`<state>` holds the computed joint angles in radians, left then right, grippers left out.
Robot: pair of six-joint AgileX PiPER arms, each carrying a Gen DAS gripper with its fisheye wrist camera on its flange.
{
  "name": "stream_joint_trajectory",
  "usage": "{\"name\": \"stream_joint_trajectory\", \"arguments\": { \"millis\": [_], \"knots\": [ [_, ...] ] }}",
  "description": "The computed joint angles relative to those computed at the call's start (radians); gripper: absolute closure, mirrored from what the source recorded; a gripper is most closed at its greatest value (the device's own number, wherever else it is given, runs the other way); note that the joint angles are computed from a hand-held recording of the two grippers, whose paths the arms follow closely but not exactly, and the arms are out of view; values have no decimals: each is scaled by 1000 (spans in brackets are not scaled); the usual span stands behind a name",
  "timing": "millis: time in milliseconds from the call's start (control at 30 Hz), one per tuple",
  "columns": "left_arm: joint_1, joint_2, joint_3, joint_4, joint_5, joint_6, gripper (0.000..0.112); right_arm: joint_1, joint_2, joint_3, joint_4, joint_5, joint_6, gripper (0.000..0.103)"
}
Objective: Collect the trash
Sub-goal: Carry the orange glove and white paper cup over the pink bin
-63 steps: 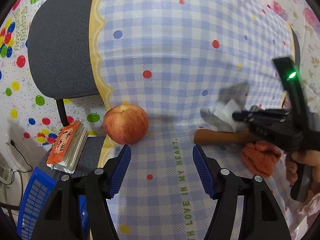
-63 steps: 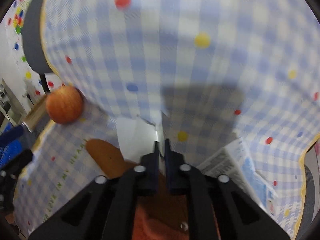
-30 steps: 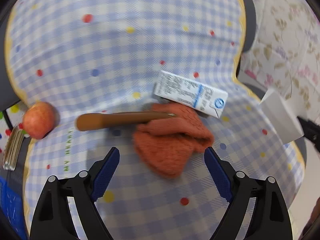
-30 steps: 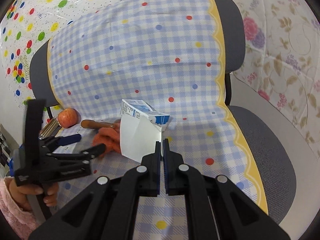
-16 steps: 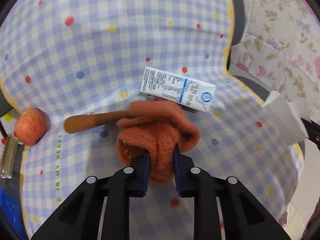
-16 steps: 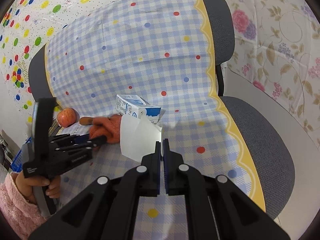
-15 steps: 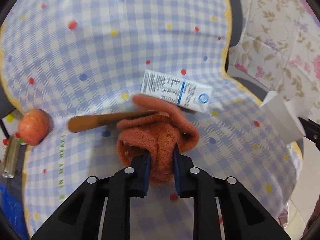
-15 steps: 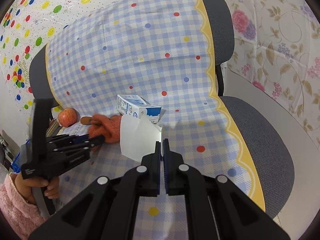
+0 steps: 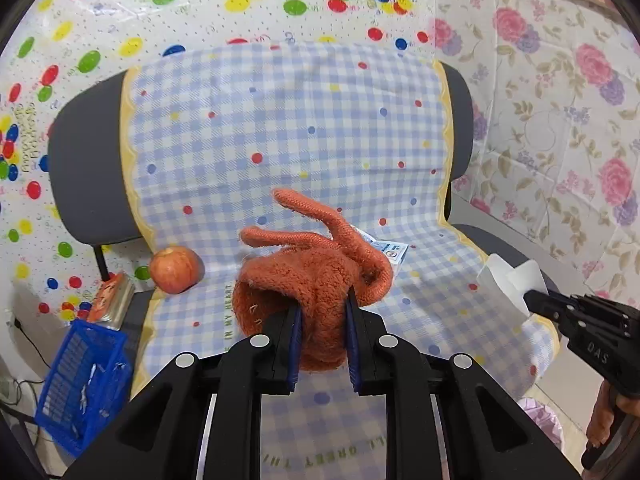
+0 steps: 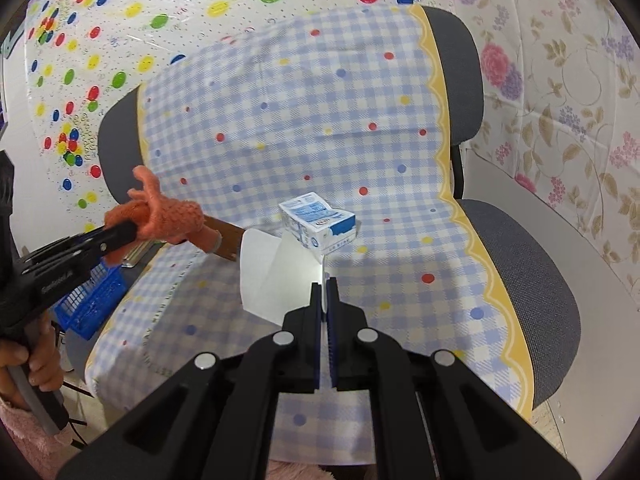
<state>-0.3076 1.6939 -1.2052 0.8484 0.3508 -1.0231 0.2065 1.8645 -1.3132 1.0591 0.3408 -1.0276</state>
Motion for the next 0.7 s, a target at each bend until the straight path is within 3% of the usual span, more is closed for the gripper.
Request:
{"name": "stream_joint_trajectory", "arguments": {
  "millis": [400,700],
  "knots": [
    [-58,-217,220,179,14,-220,93,39,-155,153,73,-31,-77,100],
    [-154,-372,333,250,49,-322,93,20,-328,331,277,-37,-304,100]
  ]
}}
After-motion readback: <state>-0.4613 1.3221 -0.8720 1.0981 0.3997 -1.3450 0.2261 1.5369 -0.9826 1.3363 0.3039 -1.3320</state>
